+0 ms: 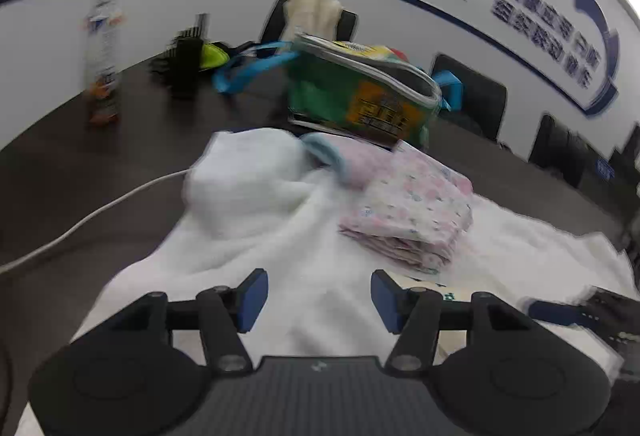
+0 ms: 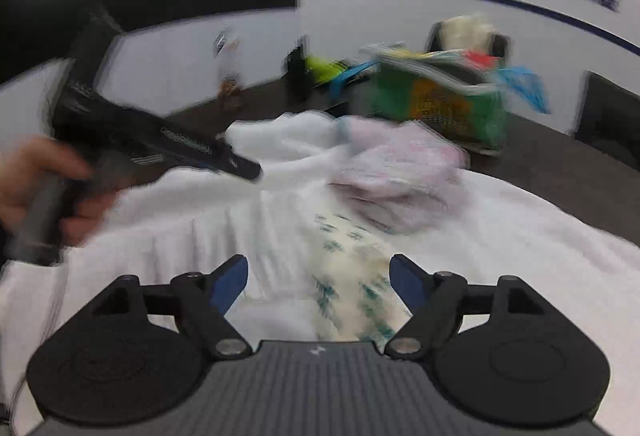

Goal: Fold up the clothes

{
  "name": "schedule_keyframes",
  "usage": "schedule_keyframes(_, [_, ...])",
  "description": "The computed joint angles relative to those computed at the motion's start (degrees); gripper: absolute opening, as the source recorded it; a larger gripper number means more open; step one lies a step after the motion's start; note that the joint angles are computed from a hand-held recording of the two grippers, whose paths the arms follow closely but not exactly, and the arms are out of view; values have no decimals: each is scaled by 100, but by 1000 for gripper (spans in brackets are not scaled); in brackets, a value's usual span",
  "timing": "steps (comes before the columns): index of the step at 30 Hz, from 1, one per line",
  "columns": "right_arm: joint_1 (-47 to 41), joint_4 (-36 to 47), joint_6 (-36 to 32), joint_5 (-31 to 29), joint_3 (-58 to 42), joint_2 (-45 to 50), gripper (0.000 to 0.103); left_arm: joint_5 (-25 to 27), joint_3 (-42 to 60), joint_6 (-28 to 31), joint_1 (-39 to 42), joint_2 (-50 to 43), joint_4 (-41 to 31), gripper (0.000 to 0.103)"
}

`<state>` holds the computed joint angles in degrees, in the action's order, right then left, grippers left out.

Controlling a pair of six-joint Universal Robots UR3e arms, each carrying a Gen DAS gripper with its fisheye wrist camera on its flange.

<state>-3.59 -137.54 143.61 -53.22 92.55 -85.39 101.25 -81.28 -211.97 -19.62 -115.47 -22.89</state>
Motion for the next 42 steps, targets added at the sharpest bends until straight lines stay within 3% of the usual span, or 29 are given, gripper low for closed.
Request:
schedule_keyframes(2, [844,-726,223,-1125,-699,1035,76,-196,-748,35,98,390,577,62])
schedule_keyframes(3, [1053,-868,365,-1404,-989,1427,73,-280,-1040,69,130,535,795,68])
schedule_keyframes(4, [1126,-719,321,-1511,-1334,1755,60,-323,-1173,142,113,576,872,68])
schedule_keyframes(5, [1141,-443,354,-1579,-1676,2020,31,-373,-1326,218,94,614,976,68])
schedule_keyframes(6, [1168,-325,466,-1689,-1939,2272,13,-453,-1531,300,84,658,1137,68])
schedule_keyframes(7, [1103,-238,637,-1648,-2046,2360,6,-543,-1737,356,90,721,1286,68])
schedule_keyframes(10, [621,-610,823,-781,-1215,1708,4,-587,-2305,289,11,911,1753,67])
schedule_keyframes(14, [94,-208,128,597,-126,440,4,-563,-2992,291,-7,1210,2366,68])
schedule_keyframes(18, [835,-568,-767,-352,583,242,7,-155,-3220,260,-217,1438,2163,68])
schedule_keyframes(21, [1258,-1311,-1006,-1108,1150,190,23,-732,-4231,490,-125,2064,2751,68])
schedule_keyframes(23, [795,-670,-995,-511,1241,-474,53,-1552,-5097,897,75,2565,3308,68])
schedule_keyframes(25, [-106,1246,-1782,572,1119,-1427,64,-2678,-6014,1470,322,2945,4051,68])
schedule_keyframes(27, [-1114,3646,-3218,1643,1090,-2378,64,-3067,-6528,2001,199,2881,4771,72])
schedule_keyframes(28, [-1418,4846,-3896,1843,981,-2678,65,-3253,-6755,2264,125,2804,5133,72])
schedule_keyframes(29, [-1610,6045,-4628,1826,838,-2853,65,-3266,-6871,2472,-19,2705,5348,72])
schedule_keyframes(31, [-1918,7964,-6008,1578,523,-2839,65,-2522,-6641,2607,-584,2516,5064,70])
schedule_keyframes(32, [-1948,8203,-6311,1414,687,-2923,65,-2252,-6547,2668,-786,2444,4918,63])
schedule_keyframes(34, [-1793,7724,-6310,1116,1264,-3189,64,-2384,-6594,2793,-646,2540,4645,32])
schedule_keyframes(35, [-1733,7444,-6213,987,1567,-3347,61,-2511,-6617,2831,-504,2657,4412,2])
schedule_keyframes(36, [-1674,7220,-6001,910,1750,-3391,55,-2605,-6636,2888,-377,2787,4161,2])
schedule_keyframes(37, [-1602,7047,-5802,826,1864,-3377,31,-2617,-6651,3007,-295,2991,3860,2])
schedule_keyframes(38, [-1580,7031,-5618,762,1883,-3375,19,-2609,-6658,3203,-232,3335,3467,1])
schedule_keyframes(39, [-1568,7087,-5525,707,1845,-3351,16,-2570,-6665,3357,-182,3675,3126,1])
schedule_keyframes(40, [-1676,7400,-5793,712,1691,-3387,6,-2412,-6675,3390,-185,3986,2939,1])
schedule_keyframes(42, [-2078,8091,-6444,784,1440,-3598,6,-1824,-6583,3373,-277,4420,2536,1])
